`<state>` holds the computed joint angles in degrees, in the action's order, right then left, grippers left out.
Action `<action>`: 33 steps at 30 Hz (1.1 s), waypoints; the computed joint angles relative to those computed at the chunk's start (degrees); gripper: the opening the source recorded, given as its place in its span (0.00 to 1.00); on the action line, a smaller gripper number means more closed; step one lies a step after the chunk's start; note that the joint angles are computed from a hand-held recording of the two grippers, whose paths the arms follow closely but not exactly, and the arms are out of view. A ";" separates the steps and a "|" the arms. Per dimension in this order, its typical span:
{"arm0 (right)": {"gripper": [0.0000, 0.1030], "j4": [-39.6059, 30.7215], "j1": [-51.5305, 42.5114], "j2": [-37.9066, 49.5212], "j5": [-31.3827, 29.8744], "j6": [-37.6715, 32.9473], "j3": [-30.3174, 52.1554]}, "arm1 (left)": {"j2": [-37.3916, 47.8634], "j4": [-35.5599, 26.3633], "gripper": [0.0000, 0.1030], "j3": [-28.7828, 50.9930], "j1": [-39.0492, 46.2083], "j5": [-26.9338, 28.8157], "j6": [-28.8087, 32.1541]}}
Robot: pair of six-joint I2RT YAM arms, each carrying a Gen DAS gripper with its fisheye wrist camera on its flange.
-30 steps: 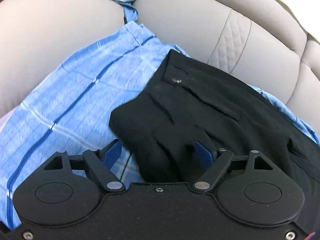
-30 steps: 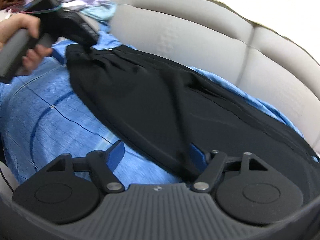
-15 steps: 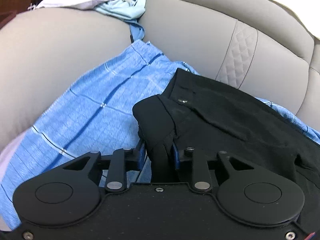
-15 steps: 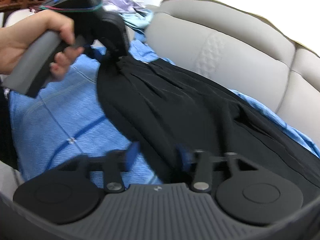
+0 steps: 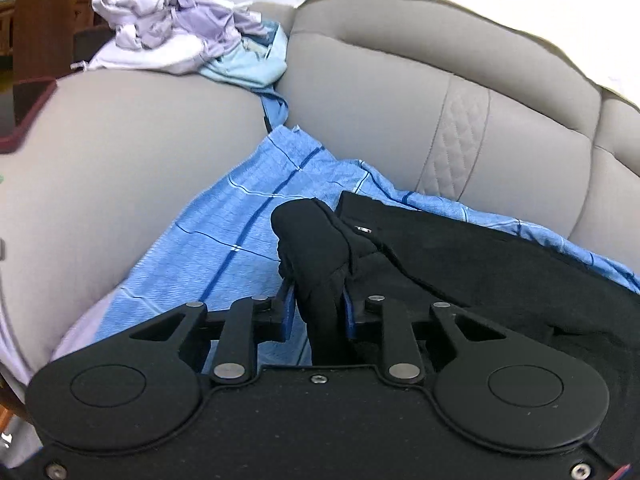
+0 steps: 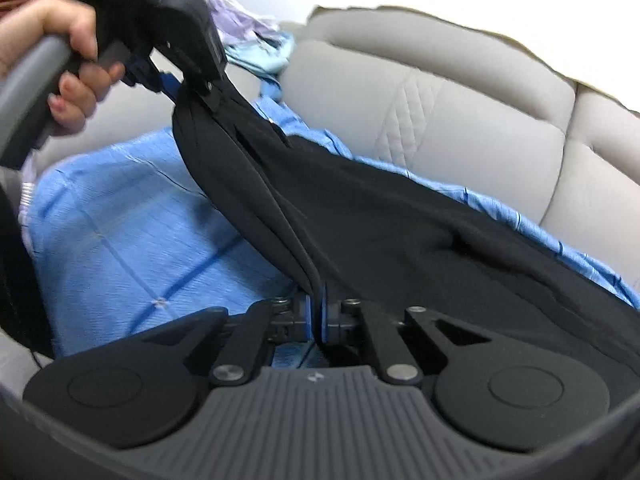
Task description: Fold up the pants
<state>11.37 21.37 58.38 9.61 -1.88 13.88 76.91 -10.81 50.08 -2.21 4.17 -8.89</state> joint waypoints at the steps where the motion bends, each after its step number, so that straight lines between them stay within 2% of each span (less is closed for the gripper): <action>1: 0.06 -2.98 -0.60 -2.42 -1.70 0.31 0.30 | -1.35 -0.39 0.22 -1.26 0.32 0.10 1.03; 4: 0.06 -7.95 -2.20 -4.46 -6.07 1.54 0.56 | -1.59 -1.33 0.23 -3.66 0.30 -1.58 3.99; 8: 0.06 -7.60 -1.83 -1.73 -6.99 3.44 -1.02 | 2.49 -2.32 0.26 -4.94 -0.96 -4.64 3.34; 10: 0.07 -7.59 -3.15 -1.03 -8.87 3.70 -1.52 | 4.18 -3.32 0.40 -4.09 -1.80 -6.74 2.82; 11: 0.08 -8.08 -4.08 -1.31 -9.98 3.32 -1.52 | 4.46 -4.00 0.42 -3.68 -2.11 -7.58 2.27; 12: 0.14 -9.01 -5.70 -1.59 -11.93 2.86 -1.19 | 4.42 -4.52 0.49 -3.37 -2.39 -8.30 1.80; 13: 0.37 -11.03 -8.25 -2.84 -15.10 2.75 -0.51 | 3.86 -5.56 0.58 -2.69 -2.67 -8.95 1.58; 14: 0.42 -12.65 -9.94 -4.89 -17.37 3.51 -0.39 | 3.26 -6.40 0.63 -1.95 -2.76 -9.22 1.69; 15: 0.52 -15.06 -12.58 -6.88 -20.42 4.27 0.41 | 2.08 -7.17 0.76 -1.41 -2.91 -9.56 1.80; 16: 0.63 -17.76 -15.92 -8.59 -23.72 4.51 1.66 | 1.13 -9.19 0.88 0.03 -3.79 -12.51 2.07; 18: 0.68 -23.31 -23.08 -11.98 -29.13 3.47 4.61 | -2.14 -9.39 0.94 1.06 -4.76 -14.22 1.79; 20: 0.69 -26.88 -30.81 -11.99 -31.82 -0.03 8.50 | -4.71 -9.01 0.99 2.19 -5.75 -14.87 1.44; 21: 0.72 -27.19 -34.57 -11.09 -32.14 -1.03 10.24 | -4.50 -9.63 1.00 3.85 -5.82 -13.84 1.11; 23: 0.78 -26.00 -43.34 -5.89 -32.55 -0.90 14.95 | -0.48 -13.18 1.00 11.12 -5.55 -8.41 0.14; 25: 0.80 -23.30 -50.31 1.23 -32.55 0.19 19.93 | 5.54 -16.95 1.00 18.89 -6.53 -5.96 -3.05; 27: 0.83 -20.51 -55.28 10.14 -29.68 1.34 26.29 | 11.72 -19.53 1.00 26.30 -7.62 -4.20 -5.94; 31: 0.87 -20.56 -61.60 27.67 -26.18 2.45 41.67 | 28.33 -25.31 1.00 44.96 -10.33 -5.05 -13.40; 33: 0.87 -24.19 -64.31 37.33 -25.44 3.06 51.77 | 35.99 -27.96 1.00 53.45 -10.54 -5.22 -16.37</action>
